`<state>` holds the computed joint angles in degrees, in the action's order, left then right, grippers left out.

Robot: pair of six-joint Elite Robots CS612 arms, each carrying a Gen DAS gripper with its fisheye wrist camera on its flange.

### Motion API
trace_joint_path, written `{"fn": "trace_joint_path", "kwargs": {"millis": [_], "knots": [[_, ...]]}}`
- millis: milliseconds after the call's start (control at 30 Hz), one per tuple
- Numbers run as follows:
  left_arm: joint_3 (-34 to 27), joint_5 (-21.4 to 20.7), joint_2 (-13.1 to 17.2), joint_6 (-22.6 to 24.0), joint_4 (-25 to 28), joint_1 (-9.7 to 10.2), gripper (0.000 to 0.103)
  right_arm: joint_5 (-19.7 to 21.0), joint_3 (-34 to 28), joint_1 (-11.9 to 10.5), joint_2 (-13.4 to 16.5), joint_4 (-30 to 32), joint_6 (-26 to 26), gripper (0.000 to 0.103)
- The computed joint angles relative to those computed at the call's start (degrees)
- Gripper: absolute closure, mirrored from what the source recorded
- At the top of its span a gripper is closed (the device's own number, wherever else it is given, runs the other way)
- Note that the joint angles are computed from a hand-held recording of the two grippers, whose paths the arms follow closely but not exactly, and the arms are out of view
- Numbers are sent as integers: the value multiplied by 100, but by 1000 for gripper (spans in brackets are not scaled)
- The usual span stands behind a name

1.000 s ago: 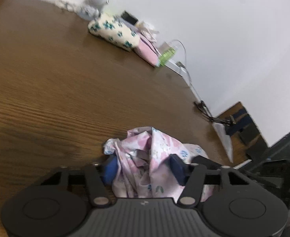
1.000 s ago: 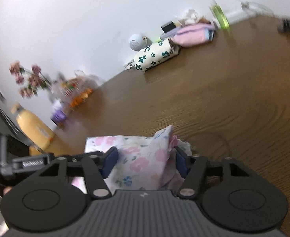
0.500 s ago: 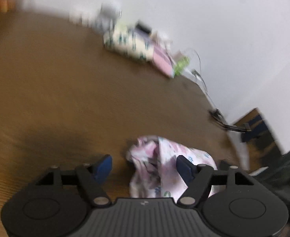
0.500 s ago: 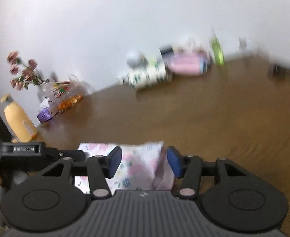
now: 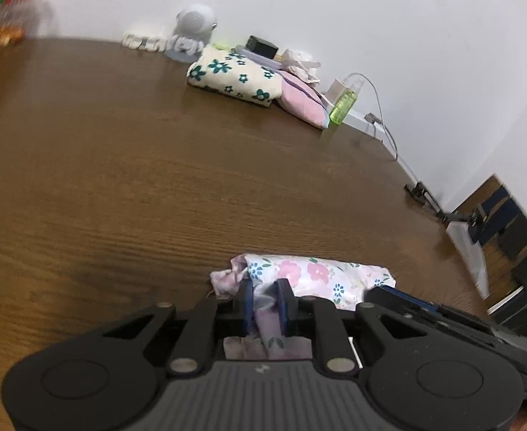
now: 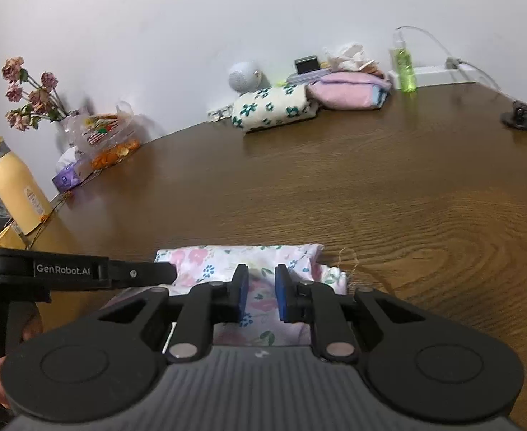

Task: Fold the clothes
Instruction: 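Grasp the folded dress bundle with the right tool while the left tool holds its other end, then carry the dress bundle with both tools onto the clothes stack by the wall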

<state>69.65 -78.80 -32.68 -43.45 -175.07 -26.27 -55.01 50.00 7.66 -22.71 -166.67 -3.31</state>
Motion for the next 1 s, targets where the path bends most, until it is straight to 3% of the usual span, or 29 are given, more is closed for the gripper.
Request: {"fn": "trace_joint_path", "kwargs": {"millis": [33,67,100,133,200,267,400,500,667,700,733,767,867,1000], "knots": [[70,16,-31,-82,-129,0,81,0,123,-13,-69,-221,12,82],[142,44,-63,-156,-256,-2,68,7,226,-29,-125,-411,27,76],[228,171,-104,-149,-373,-30,51,-8,304,-43,-173,-499,32,58],[311,296,-144,-139,-486,-57,45,-38,354,-53,-212,-512,30,46],[442,475,-222,-166,-497,-104,41,-58,352,-71,-235,-295,-15,46],[478,515,-292,-259,-168,-135,40,-14,300,-93,-227,-12,-36,45],[465,619,-294,-285,132,-178,29,371,-19,-158,-61,564,194,40],[376,433,-228,-259,123,-123,28,578,-319,-175,101,979,303,40],[214,-390,-72,-500,-274,59,30,829,-588,-162,253,1378,314,44],[174,-596,-26,-529,-385,88,34,877,-629,-158,280,1410,307,53],[129,-801,23,-567,-488,116,41,989,-699,-161,325,1479,339,68],[65,-986,72,-656,-503,142,59,1088,-769,-166,368,1535,413,73],[-35,-1239,150,-955,-585,195,78,1240,-899,-170,435,1565,619,83],[-123,-1364,140,-848,-932,256,82,1704,-1225,-219,521,1400,1175,88]]}}
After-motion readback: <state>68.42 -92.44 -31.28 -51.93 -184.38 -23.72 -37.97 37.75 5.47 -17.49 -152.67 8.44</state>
